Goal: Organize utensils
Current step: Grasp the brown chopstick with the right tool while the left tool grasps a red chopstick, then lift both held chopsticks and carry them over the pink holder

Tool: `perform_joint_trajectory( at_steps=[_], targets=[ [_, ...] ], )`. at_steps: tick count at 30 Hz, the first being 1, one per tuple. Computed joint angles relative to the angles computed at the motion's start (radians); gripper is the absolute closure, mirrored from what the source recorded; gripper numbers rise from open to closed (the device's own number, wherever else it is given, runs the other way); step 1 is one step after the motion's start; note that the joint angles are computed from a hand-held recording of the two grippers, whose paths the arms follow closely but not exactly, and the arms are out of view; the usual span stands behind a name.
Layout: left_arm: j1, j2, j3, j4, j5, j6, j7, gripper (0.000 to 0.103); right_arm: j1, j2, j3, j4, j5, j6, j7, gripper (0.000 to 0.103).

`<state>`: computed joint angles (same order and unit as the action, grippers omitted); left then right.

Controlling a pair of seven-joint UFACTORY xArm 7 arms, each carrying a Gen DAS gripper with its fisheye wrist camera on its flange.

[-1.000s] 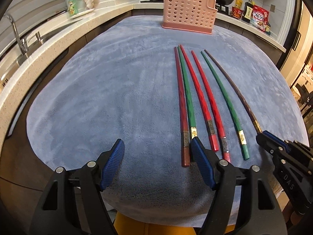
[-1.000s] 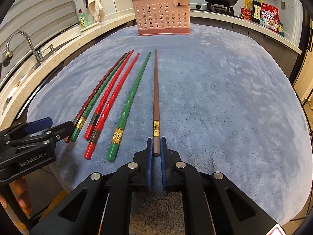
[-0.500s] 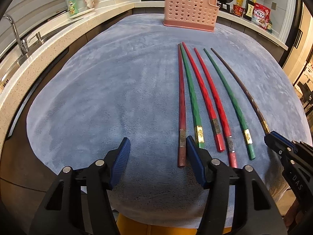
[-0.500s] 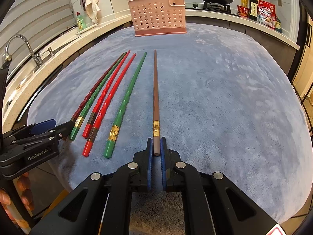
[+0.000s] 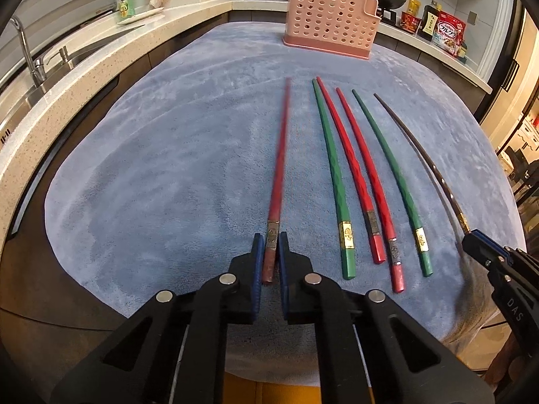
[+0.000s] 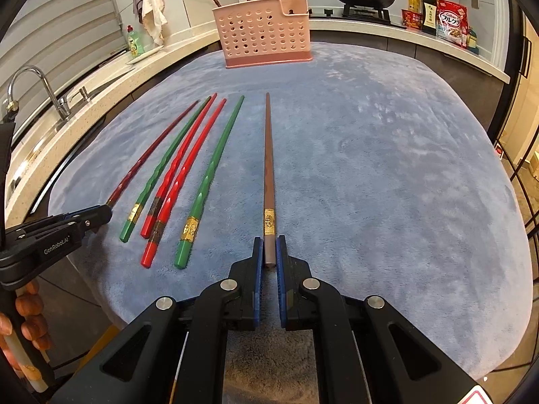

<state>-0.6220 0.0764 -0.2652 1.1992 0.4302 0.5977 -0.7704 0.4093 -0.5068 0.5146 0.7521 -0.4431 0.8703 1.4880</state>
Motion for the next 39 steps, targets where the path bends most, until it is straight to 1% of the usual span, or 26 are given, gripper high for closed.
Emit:
perform_joint_trajectory(
  at_steps=[3,8,13,17,25,32,38,39],
  targets=[
    [0.005,-0.013,0.000,0.005,-0.016,0.011,0.013,0.096,0.001,-0.036,-0.007,0.005,0.001,0.026,-0.013,0.096],
    [0.018,-0.042,-0.003,0.020,-0.029,0.013,0.033,0.096,-0.023,-0.100,-0.007,0.026,-0.001,0.057,-0.038,0.096],
    [0.038,-0.059,-0.006,0.063,-0.053,0.013,0.070,0.096,-0.078,-0.172,-0.007,0.060,-0.012,0.073,-0.082,0.096],
    [0.047,-0.048,-0.005,0.126,-0.032,0.020,0.080,0.096,-0.136,-0.206,-0.010,0.088,-0.026,0.065,-0.132,0.096],
    [0.035,0.052,0.027,0.345,0.024,0.051,0.110,0.096,-0.265,-0.226,-0.027,0.148,-0.051,-0.006,-0.227,0.096],
    [-0.015,0.189,0.088,0.585,0.058,0.090,0.151,0.096,-0.365,-0.198,-0.046,0.190,-0.066,-0.090,-0.270,0.096],
    [-0.058,0.329,0.139,0.833,0.025,0.143,0.227,0.096,-0.418,-0.129,-0.079,0.243,-0.064,-0.189,-0.313,0.096],
    [-0.067,0.372,0.146,0.911,0.014,0.164,0.251,0.096,-0.425,-0.115,-0.083,0.256,-0.064,-0.203,-0.319,0.096]
  ],
)
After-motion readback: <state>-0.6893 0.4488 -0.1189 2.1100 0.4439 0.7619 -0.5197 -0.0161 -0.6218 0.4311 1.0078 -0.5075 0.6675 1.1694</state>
